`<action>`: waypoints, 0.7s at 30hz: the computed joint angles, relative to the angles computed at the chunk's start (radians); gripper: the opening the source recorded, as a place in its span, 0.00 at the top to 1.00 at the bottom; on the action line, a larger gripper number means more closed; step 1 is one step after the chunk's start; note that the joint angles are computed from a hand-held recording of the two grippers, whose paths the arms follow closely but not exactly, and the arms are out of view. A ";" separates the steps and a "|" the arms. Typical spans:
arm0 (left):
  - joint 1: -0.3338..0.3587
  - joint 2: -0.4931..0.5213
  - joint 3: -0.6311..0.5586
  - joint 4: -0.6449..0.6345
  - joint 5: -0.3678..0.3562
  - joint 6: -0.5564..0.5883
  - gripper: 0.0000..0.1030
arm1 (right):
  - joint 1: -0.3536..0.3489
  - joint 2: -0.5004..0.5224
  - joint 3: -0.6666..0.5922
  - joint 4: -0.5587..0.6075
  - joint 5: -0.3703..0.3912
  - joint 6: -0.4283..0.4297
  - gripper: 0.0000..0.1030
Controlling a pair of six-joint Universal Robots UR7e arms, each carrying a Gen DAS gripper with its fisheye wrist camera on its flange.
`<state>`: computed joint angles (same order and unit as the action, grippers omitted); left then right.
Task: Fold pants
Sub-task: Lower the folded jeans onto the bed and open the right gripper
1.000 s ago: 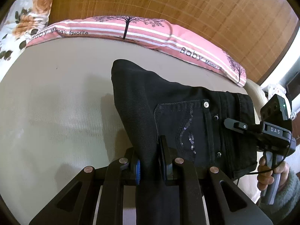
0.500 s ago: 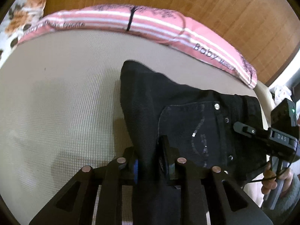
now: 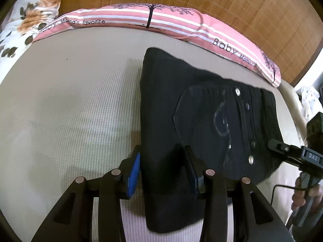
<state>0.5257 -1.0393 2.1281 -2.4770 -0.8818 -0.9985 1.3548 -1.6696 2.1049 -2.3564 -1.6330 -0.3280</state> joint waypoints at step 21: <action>-0.108 0.035 -0.018 0.286 0.124 -0.235 0.48 | 0.081 -0.041 0.122 -0.254 -0.208 -0.021 0.32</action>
